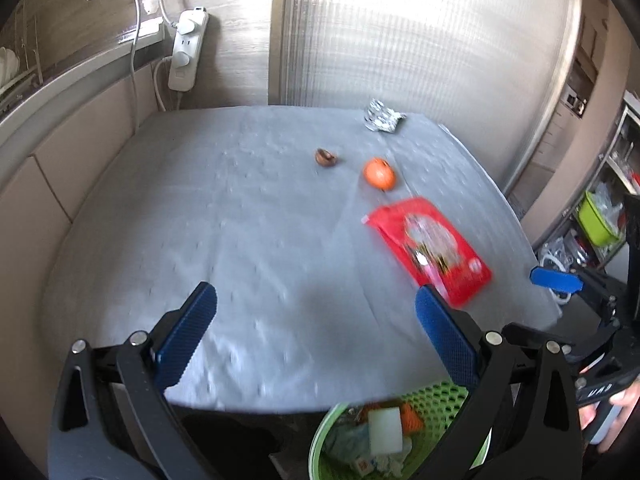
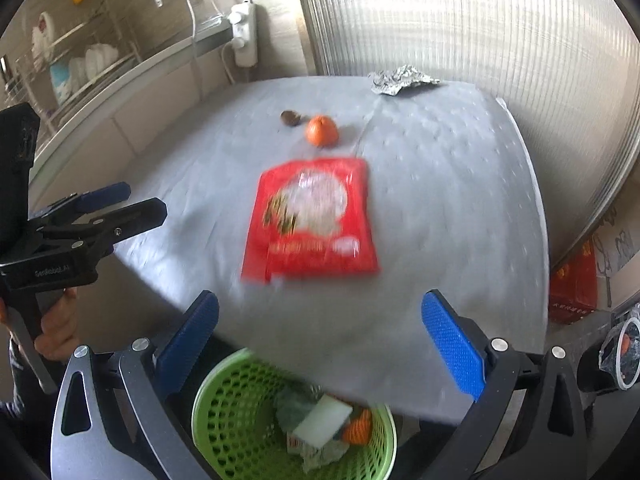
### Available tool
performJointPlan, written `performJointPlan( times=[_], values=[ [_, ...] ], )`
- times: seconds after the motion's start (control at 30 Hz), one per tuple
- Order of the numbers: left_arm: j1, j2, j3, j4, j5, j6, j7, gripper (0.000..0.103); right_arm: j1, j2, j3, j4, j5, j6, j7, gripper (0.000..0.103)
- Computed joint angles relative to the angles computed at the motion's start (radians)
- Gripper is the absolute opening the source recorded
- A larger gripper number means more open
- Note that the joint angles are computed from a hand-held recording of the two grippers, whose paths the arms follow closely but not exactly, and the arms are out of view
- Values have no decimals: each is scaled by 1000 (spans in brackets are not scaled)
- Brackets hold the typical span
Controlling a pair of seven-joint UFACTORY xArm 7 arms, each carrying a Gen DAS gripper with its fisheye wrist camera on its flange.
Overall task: Collect trash
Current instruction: 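Move both grippers back over the mat toward the red snack bag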
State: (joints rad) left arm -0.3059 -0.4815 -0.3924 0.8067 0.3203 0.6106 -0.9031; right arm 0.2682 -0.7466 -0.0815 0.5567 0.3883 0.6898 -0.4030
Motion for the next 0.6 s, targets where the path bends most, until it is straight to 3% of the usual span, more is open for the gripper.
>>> performJointPlan(
  times=[0.2,0.33,0.47,0.6],
  values=[
    [44,98,27,71,27,-62,-5,95,36,145,12,71,40,-84,8,101],
    [79,216,23,167,134,-75,-11,95,26,207,53,90,22,-139,36,101],
    [56,333,76,243,203,-122,37,95,31,247,69,103,0,-177,48,101],
    [20,411,151,280,156,-209,146,95,21,268,87,99,-43,-219,61,101]
  ],
)
